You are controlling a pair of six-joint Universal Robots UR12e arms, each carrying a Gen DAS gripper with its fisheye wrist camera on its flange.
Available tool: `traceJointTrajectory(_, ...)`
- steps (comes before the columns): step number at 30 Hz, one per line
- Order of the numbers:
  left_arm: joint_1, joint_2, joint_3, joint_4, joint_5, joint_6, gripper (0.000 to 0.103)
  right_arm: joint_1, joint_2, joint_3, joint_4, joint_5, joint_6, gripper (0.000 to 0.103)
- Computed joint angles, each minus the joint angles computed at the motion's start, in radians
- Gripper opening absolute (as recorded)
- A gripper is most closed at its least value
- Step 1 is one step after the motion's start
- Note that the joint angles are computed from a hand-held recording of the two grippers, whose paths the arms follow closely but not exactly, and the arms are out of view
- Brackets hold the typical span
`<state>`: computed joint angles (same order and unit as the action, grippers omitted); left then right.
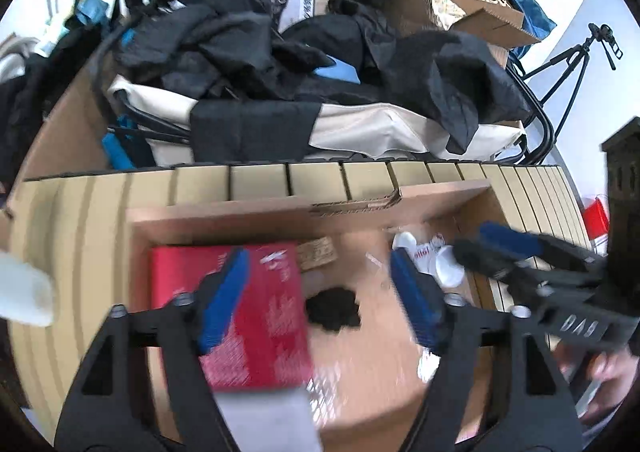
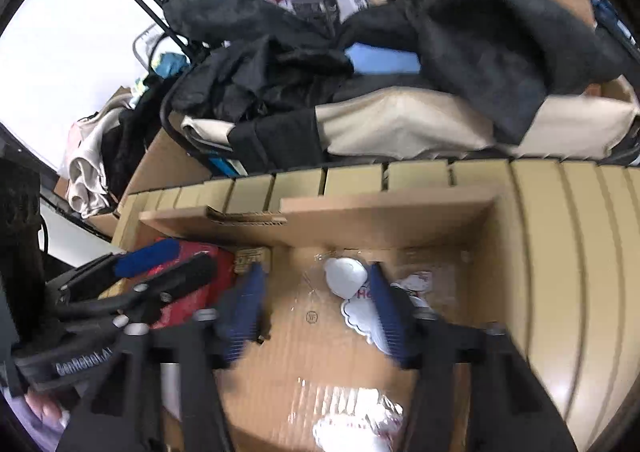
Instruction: Organize objects
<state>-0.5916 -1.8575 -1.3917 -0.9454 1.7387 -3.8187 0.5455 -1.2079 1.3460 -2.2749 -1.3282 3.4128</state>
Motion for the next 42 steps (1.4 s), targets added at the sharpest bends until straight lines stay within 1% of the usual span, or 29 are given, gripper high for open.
traceJointTrajectory(1,-0.001,0.012,0.005,-0.031,-0.003,-0.002,0.090,0.003,-0.018,0.000,0.024,-0.031,-0.016,0.067)
traceJointTrajectory(3,-0.007,0.042,0.007,-0.084,-0.002,-0.011,0.091,0.009,-0.045,-0.007,0.077,-0.094,-0.065,0.067)
traceJointTrajectory(4,-0.015,0.055,0.013,-0.122,0.019,-0.016,0.091,0.014,-0.059,-0.010,0.106,-0.137,-0.085,0.067)
traceJointTrajectory(5,-0.027,0.069,0.025,-0.177,0.055,-0.029,0.092,0.017,-0.080,-0.010,0.134,-0.186,-0.102,0.067)
traceJointTrajectory(6,-0.036,0.080,0.028,-0.203,0.078,-0.039,0.093,0.017,-0.099,-0.005,0.151,-0.207,-0.111,0.067)
traceJointTrajectory(9,-0.076,0.127,0.027,-0.268,0.151,-0.108,0.096,0.012,-0.163,0.019,0.183,-0.255,-0.104,0.069)
traceJointTrajectory(11,-0.096,0.149,0.024,-0.280,0.173,-0.136,0.103,0.008,-0.212,0.049,0.179,-0.264,-0.094,0.073)
traceJointTrajectory(13,-0.125,0.171,0.020,-0.276,0.208,-0.148,0.103,0.009,-0.258,0.088,0.151,-0.262,-0.087,0.075)
traceJointTrajectory(15,-0.157,0.181,0.030,-0.307,0.254,-0.155,0.103,0.014,-0.295,0.121,0.142,-0.268,-0.072,0.075)
traceJointTrajectory(17,-0.199,0.194,0.026,-0.315,0.319,-0.177,0.103,0.026,-0.339,0.164,0.121,-0.270,-0.077,0.075)
traceJointTrajectory(19,-0.256,0.209,0.015,-0.321,0.401,-0.209,0.103,0.040,-0.385,0.214,0.086,-0.268,-0.099,0.075)
traceJointTrajectory(20,-0.287,0.218,0.001,-0.306,0.435,-0.215,0.103,0.048,-0.419,0.253,0.058,-0.256,-0.123,0.075)
traceJointTrajectory(21,-0.316,0.226,-0.012,-0.300,0.453,-0.235,0.103,0.055,-0.444,0.281,0.041,-0.255,-0.139,0.075)
traceJointTrajectory(23,-0.363,0.234,-0.024,-0.328,0.471,-0.308,0.103,0.079,-0.500,0.348,0.002,-0.259,-0.171,0.075)
traceJointTrajectory(24,-0.403,0.238,-0.043,-0.314,0.490,-0.328,0.103,0.089,-0.523,0.376,-0.013,-0.261,-0.177,0.075)
traceJointTrajectory(25,-0.427,0.239,-0.055,-0.295,0.498,-0.319,0.103,0.100,-0.547,0.406,-0.032,-0.265,-0.179,0.075)
traceJointTrajectory(27,-0.485,0.232,-0.077,-0.270,0.526,-0.310,0.103,0.122,-0.601,0.481,-0.080,-0.263,-0.160,0.075)
traceJointTrajectory(28,-0.517,0.228,-0.096,-0.233,0.547,-0.310,0.103,0.130,-0.622,0.515,-0.108,-0.259,-0.137,0.075)
traceJointTrajectory(30,-0.560,0.215,-0.121,-0.188,0.573,-0.328,0.103,0.150,-0.663,0.598,-0.176,-0.237,-0.075,0.075)
traceJointTrajectory(31,-0.576,0.208,-0.137,-0.153,0.570,-0.341,0.103,0.167,-0.678,0.641,-0.217,-0.245,-0.023,0.075)
traceJointTrajectory(32,-0.581,0.202,-0.148,-0.126,0.545,-0.341,0.103,0.178,-0.682,0.662,-0.238,-0.258,0.009,0.075)
traceJointTrajectory(33,-0.579,0.196,-0.153,-0.116,0.499,-0.336,0.103,0.192,-0.688,0.690,-0.262,-0.268,0.048,0.075)
traceJointTrajectory(34,-0.571,0.188,-0.151,-0.128,0.448,-0.335,0.103,0.201,-0.690,0.708,-0.278,-0.264,0.071,0.075)
traceJointTrajectory(36,-0.559,0.168,-0.133,-0.175,0.395,-0.354,0.103,0.199,-0.688,0.723,-0.259,-0.203,0.052,0.075)
traceJointTrajectory(37,-0.558,0.160,-0.127,-0.182,0.391,-0.365,0.103,0.210,-0.684,0.721,-0.246,-0.219,0.040,0.075)
traceJointTrajectory(38,-0.559,0.156,-0.130,-0.170,0.394,-0.372,0.103,0.223,-0.682,0.721,-0.248,-0.248,0.033,0.075)
traceJointTrajectory(39,-0.557,0.155,-0.137,-0.144,0.395,-0.371,0.103,0.228,-0.682,0.724,-0.258,-0.254,0.028,0.075)
traceJointTrajectory(41,-0.552,0.152,-0.148,-0.109,0.383,-0.360,0.103,0.218,-0.686,0.734,-0.279,-0.230,0.029,0.075)
traceJointTrajectory(42,-0.550,0.148,-0.147,-0.115,0.380,-0.358,0.103,0.216,-0.688,0.738,-0.285,-0.231,0.029,0.075)
